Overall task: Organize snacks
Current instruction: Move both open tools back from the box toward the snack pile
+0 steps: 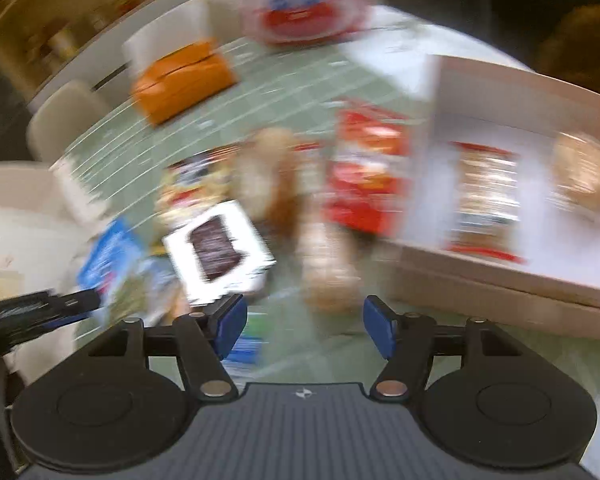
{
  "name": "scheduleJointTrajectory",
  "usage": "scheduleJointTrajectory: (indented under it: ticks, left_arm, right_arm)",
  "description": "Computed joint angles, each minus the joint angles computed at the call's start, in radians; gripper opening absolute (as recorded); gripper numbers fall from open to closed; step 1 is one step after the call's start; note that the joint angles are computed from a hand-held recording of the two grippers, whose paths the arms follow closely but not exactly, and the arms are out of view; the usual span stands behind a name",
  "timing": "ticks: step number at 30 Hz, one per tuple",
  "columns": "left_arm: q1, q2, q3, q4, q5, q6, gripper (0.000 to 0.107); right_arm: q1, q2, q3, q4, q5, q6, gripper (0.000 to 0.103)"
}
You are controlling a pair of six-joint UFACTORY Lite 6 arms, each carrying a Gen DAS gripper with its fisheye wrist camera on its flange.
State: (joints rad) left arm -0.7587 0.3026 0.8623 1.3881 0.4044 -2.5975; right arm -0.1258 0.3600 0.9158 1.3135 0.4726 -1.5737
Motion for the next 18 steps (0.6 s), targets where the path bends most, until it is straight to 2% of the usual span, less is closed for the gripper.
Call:
scheduleJointTrajectory:
  ticks: [3,7,9,11,13,16,18]
  left_arm:
    - [0.019,0.021,0.004,0.127,-0.011,-0.104,0.043]
    - [0.041,0.097,0.071,0.281,-0.021,-0.165,0.045]
    - [0.063,0.131,0.104,0.421,-0.053,-0.262,0.045]
    - [0.081,0.168,0.146,0.583,-0.094,-0.378,0.045]
    - [0.079,0.204,0.185,0.664,-0.11,-0.423,0.045]
    - [0.063,0.213,0.21,0.604,-0.111,-0.348,0.045]
    - [0.044,0.193,0.197,0.541,-0.09,-0.312,0.045]
  right_arm:
    - [0.122,0.034,0.036,0.092,-0.068,-0.039,0.076]
    - [0.229,0.141,0.161,0.167,-0.146,-0.042,0.086]
    - [0.258,0.177,0.202,0.189,-0.192,-0.064,0.086]
    - [0.263,0.195,0.227,0.133,-0.217,-0.031,0.077]
    - [0.234,0.183,0.215,0.038,-0.191,0.03,0.041]
    - [0.153,0.12,0.132,0.022,-0.118,-0.018,0.028]
    - [0.094,0.073,0.063,0.025,-0.088,-0.06,0.023]
